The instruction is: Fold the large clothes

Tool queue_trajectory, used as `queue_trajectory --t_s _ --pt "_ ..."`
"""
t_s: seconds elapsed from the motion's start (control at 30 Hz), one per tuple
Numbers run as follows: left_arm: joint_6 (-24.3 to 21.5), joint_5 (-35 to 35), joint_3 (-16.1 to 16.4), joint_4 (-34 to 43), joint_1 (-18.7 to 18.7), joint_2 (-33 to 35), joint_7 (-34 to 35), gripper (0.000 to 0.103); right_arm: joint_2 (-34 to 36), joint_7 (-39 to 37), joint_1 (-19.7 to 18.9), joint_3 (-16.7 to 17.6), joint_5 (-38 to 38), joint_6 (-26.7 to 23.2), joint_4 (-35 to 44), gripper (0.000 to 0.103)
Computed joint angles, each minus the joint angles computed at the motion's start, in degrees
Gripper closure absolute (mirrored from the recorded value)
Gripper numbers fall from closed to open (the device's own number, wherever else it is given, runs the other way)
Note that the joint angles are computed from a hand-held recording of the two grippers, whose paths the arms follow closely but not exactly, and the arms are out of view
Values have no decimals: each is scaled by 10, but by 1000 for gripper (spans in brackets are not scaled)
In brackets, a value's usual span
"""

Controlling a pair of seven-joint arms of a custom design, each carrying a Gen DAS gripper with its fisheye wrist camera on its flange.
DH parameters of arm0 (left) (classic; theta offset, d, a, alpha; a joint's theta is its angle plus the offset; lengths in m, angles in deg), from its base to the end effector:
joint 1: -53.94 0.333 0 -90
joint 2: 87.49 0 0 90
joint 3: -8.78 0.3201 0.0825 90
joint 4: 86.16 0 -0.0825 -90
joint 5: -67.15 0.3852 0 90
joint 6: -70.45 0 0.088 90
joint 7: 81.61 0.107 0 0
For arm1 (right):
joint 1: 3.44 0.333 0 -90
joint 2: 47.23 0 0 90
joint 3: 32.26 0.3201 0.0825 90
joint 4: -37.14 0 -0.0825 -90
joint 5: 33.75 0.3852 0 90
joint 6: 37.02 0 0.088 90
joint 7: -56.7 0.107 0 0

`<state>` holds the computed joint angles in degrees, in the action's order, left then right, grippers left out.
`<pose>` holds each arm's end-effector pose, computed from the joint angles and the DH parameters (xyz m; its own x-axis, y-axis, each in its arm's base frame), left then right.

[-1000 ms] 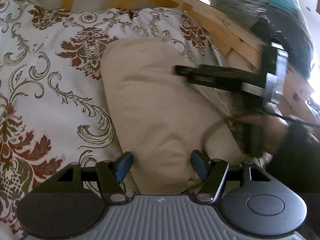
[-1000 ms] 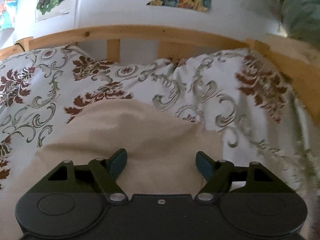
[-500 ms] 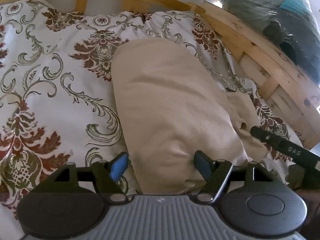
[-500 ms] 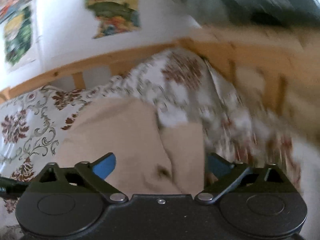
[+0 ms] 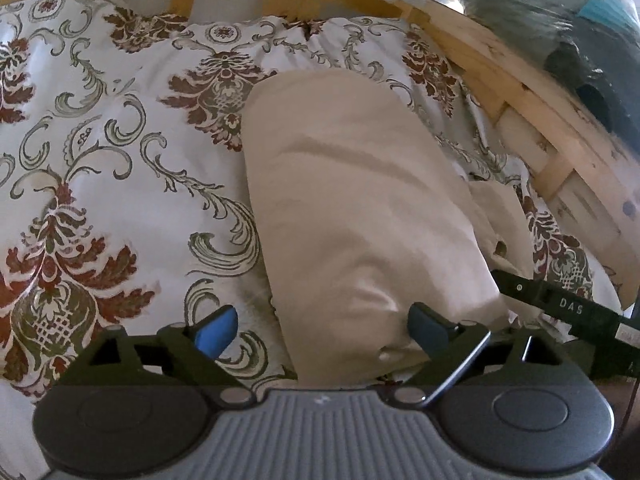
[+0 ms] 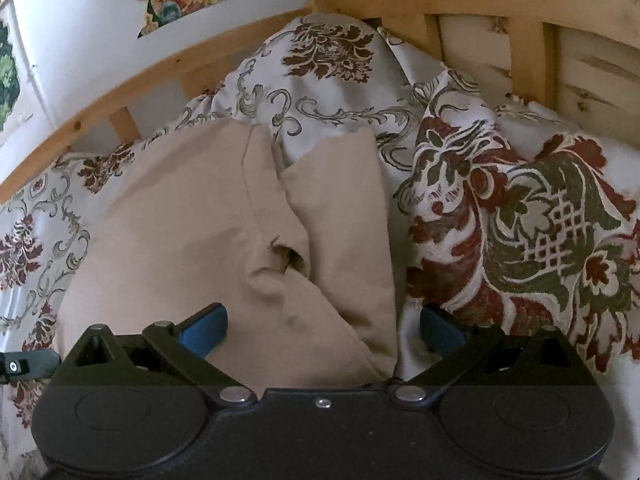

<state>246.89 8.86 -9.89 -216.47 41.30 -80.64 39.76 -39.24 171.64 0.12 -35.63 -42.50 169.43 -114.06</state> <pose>0.5068 -0.2247 0.3621 -0.1906 -0.9102 0.3676 -0.8314 -0.0494 -0.5534 0.4770 0.0208 0.2992 -0.1494 -0.9563 -0.2514 -0.6675 0.2851 -0.6879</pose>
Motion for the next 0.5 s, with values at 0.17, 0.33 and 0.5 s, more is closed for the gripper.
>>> queue_trajectory --t_s 0.17,0.33,0.5 --pt "-7 8 1 -1 -2 -2 -3 6 2 53 -27 7 -59 -11 7 1" --pt "-6 15 3 -3 -4 -3 -7 5 1 61 -28 6 -70 -17 7 1" --pt "-7 15 3 -3 -4 -3 -7 4 2 77 -34 6 -87 -17 9 1"
